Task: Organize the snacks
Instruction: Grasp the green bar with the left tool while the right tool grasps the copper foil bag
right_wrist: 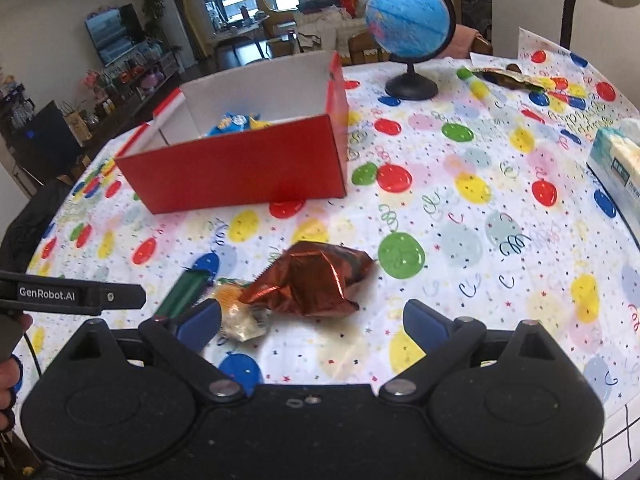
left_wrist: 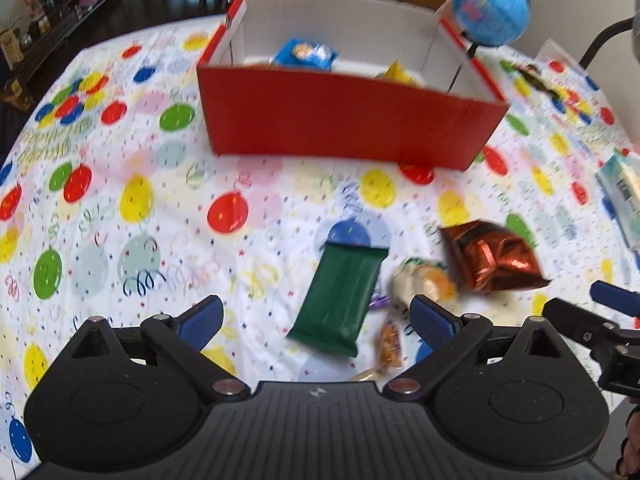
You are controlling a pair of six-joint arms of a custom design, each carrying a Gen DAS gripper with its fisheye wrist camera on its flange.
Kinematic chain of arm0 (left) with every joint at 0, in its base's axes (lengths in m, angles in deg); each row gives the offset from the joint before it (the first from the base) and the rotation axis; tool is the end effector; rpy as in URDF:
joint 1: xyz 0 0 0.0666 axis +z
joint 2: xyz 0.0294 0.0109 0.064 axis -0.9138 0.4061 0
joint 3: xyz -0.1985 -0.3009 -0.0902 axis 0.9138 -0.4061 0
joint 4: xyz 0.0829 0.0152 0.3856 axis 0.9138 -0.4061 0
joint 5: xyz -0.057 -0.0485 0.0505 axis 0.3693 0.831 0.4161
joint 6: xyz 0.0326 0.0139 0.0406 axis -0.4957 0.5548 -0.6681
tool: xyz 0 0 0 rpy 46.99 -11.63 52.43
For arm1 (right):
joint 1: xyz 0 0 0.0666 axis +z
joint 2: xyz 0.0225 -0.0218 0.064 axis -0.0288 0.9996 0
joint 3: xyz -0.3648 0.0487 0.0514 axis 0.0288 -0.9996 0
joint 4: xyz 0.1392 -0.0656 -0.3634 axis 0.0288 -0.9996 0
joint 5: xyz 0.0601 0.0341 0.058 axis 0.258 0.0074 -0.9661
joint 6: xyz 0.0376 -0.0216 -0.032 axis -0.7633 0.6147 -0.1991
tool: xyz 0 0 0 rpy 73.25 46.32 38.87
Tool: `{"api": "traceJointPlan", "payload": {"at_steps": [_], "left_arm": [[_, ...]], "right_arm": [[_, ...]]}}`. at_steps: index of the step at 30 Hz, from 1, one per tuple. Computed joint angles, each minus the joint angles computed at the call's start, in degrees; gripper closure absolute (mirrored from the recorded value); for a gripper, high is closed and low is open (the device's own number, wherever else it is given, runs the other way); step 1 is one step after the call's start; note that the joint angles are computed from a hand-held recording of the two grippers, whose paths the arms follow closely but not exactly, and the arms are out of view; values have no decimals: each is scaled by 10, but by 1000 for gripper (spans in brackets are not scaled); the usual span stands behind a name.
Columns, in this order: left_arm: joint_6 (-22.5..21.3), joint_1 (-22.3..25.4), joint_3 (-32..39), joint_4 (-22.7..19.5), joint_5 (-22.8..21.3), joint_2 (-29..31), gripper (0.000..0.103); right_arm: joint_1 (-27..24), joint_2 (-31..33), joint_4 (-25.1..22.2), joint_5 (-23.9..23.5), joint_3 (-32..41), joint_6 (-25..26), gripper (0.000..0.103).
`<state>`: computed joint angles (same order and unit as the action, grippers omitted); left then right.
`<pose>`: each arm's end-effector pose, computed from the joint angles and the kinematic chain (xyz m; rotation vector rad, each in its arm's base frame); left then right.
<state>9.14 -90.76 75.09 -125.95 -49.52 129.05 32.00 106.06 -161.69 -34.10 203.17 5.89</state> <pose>0.5113 -0.2313 0.5526 -0.0988 2.6997 -0.1154 0.4900 0.3216 0.5632 -0.1022 2.4622 0.3559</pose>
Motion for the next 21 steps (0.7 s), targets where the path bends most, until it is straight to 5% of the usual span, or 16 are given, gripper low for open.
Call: {"api": "traceJointPlan", "payload": {"at_steps": [6,21], "left_arm": [[-3,3,-23,-1,8,7,3],[-13,28,-40,15,88,26,4]], "right_arm": [[0,14,2,10,3,3,10],[-16,66,-34,-8,66,25,45]]}}
